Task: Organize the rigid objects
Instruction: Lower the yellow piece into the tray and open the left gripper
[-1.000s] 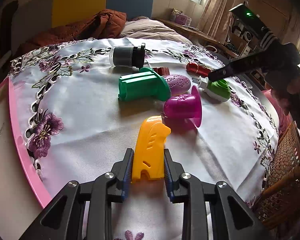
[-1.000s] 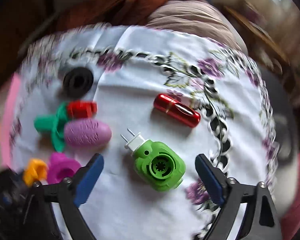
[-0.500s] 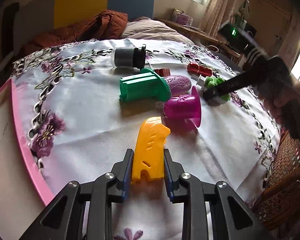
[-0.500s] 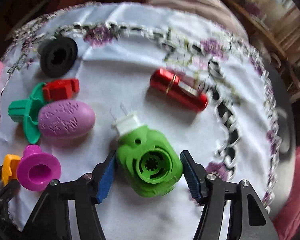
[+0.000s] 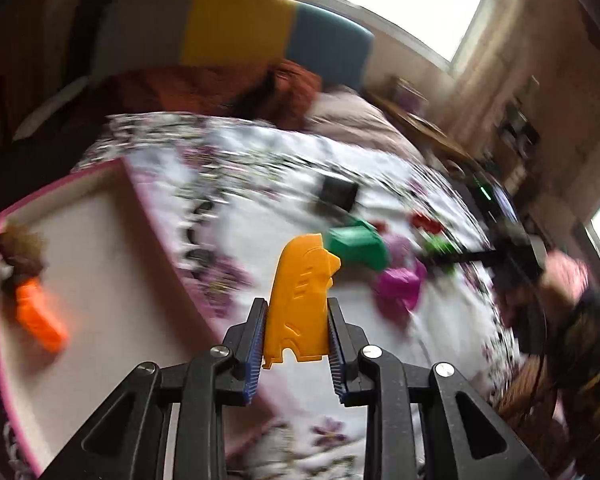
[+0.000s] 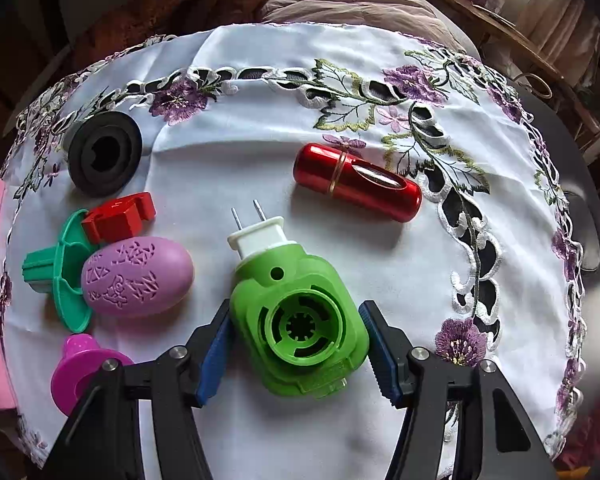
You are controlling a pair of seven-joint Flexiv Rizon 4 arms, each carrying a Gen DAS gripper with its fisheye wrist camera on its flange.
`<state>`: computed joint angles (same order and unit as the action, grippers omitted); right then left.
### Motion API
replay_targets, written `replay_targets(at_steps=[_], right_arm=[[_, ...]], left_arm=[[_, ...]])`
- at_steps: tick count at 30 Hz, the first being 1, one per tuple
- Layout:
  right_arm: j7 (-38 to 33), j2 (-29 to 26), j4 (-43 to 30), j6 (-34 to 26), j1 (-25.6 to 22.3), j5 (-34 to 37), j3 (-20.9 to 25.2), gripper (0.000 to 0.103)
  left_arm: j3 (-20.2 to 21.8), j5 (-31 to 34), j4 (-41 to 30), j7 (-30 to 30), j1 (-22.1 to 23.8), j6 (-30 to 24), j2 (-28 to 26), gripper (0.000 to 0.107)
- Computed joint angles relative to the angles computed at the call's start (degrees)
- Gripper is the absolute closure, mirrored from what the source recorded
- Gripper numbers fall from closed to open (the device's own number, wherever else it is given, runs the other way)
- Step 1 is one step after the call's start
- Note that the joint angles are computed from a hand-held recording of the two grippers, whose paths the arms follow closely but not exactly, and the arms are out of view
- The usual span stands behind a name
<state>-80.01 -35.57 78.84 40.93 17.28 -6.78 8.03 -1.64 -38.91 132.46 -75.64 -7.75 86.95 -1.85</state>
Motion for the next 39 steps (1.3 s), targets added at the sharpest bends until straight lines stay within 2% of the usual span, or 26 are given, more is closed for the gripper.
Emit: replay_targets(at_steps=[2,4,7,13,14,21,26,29,32,39], right_arm=[[0.28,0.02,0.15,0.53,0.52,-0.65,-0.25,0.041],[0.57,0.49,0.8,0.97,1.03,-1.42,-0.44,0.041],[0.88,0.43,1.16,1.54,1.51,-2.31,-0.61,0.041],[0.41,0.9,1.87,2.07,1.46,-3.12,-0.64,0.041],[0.31,0.8,1.8,2.14,1.44,-3.2,-0.65,0.041],[-0.74,0.53,1.61,2.35,1.17,-3.29,-0.51,0.041],[-0.96,0.76,1.93,2.56,1.4,-3.64,-0.63,0.041],[-1.04,0.71,1.88,2.5,1.38,-3.61,-0.62,0.041],[-0.98,0.69,1.86,2.44,1.46,-3.71,-0.69,0.041],[-0.92,0.75,1.85,2.21,1.45,-3.62,-0.62,0.041]], left_arm=[[2.56,5.64,-0.36,-5.72,2.0,-1.57,0.38,0.079],[5.51,14.29,-1.79,-13.5,5.1,-4.58,0.22,0.079],[6.93,17.59,-3.19,-17.16,8.47,-6.73,-0.82,0.079],[6.54,16.75,-5.05,-17.68,12.01,-8.98,-3.62,0.079],[6.94,18.23,-5.81,-18.96,12.28,-9.6,-4.45,0.079],[11.11,34.3,-12.18,-31.84,11.61,-14.82,-8.3,0.079],[12.58,42.95,-16.2,-37.21,10.99,-18.32,-10.29,0.079],[11.77,43.15,-15.92,-37.18,11.7,-18.15,-9.94,0.073],[12.8,47.71,-16.5,-40.41,10.72,-18.64,-9.12,0.07],[12.15,54.34,-14.96,-43.21,10.22,-17.19,-5.27,0.066]])
